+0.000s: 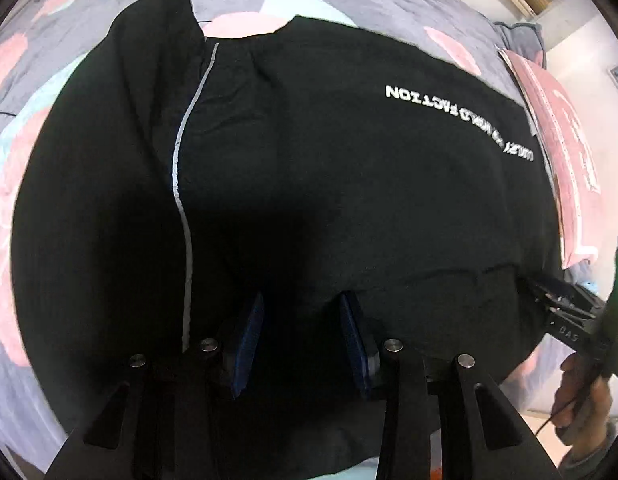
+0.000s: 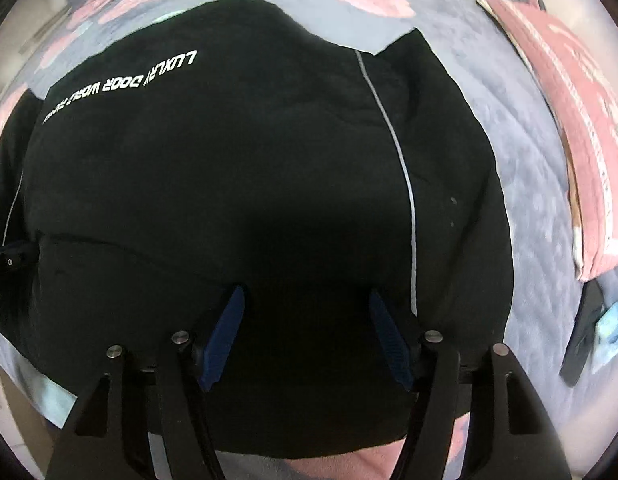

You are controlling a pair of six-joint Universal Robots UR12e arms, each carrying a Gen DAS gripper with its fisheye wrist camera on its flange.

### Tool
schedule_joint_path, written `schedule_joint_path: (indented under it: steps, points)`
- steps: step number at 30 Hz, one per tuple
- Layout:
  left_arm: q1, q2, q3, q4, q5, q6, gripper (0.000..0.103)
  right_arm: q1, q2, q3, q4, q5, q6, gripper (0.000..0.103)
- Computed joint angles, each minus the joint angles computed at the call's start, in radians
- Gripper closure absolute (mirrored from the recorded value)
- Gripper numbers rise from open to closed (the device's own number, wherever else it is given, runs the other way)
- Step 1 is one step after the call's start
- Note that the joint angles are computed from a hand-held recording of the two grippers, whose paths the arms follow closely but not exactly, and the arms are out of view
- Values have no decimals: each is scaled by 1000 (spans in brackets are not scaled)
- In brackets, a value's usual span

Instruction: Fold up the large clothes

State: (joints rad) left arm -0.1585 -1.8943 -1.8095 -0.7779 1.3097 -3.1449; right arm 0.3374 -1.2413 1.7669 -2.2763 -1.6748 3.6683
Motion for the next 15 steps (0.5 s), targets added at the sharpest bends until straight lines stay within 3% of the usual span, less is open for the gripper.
schedule_joint_path:
  steps: [3, 7, 11, 15]
  points:
    - [12, 37, -19, 29, -27, 20, 62, -5, -37, 18, -22, 16, 15, 35]
    - [26, 82, -64, 101, -34, 27, 62, 10, -68, 44, -65, -46, 16, 34]
    - [17, 53, -54, 19, 5, 3, 62, 2, -35, 35, 38, 4, 24, 33]
    - [16, 36, -81, 84, 2, -7, 61, 8, -33, 55, -1, -15, 26, 32]
